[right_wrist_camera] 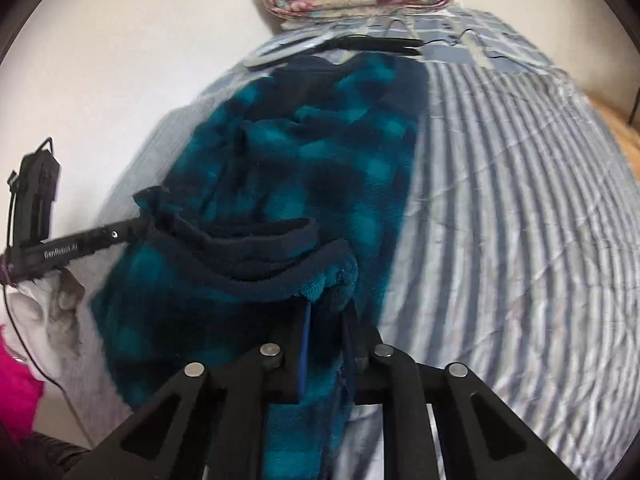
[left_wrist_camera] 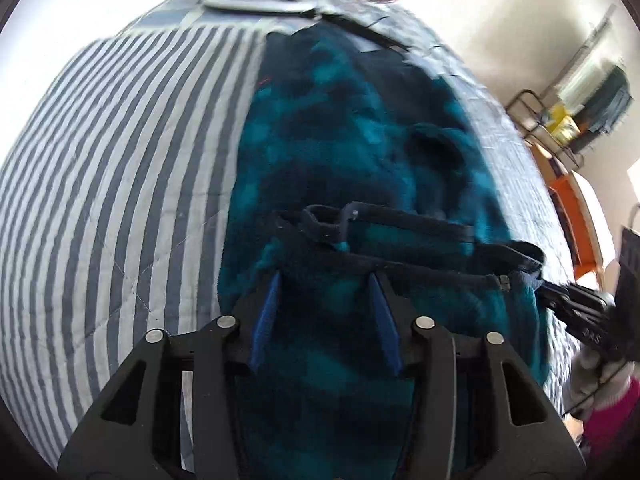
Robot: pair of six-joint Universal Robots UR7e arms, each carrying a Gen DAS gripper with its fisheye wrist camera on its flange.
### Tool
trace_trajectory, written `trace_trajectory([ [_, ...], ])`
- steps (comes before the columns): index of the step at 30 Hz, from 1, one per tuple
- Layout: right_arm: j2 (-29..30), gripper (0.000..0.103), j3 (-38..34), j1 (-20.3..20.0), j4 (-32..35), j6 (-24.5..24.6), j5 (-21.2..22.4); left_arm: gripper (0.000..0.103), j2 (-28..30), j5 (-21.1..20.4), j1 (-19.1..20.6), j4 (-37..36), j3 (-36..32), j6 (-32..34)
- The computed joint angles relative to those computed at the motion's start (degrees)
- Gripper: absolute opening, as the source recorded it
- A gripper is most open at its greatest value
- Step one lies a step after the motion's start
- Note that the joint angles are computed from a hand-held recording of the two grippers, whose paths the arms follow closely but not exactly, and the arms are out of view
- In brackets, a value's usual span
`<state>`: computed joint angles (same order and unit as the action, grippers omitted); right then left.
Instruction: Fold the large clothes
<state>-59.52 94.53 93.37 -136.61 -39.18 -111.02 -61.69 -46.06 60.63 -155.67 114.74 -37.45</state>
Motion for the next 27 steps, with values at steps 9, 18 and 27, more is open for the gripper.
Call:
trace_trajectory([
  [9,-3.6,0.032,0.9,0.3,-0.5,-2.5,3.6,0.045,-2.0,2.7,-3.0,-0.7,2.3,1.3],
  [18,-2.2,0.032,-5.2,1.2,-4.6,-6.9,7.6,0.045,-7.9,7.9,-6.9,1.7,-0.2,10.3],
  [27,10.3,0.026,-20.2,2.2,2.7,-0.8,10.0,0.045,0.0,1.4,2.3,3.3,-16.0,19.9],
])
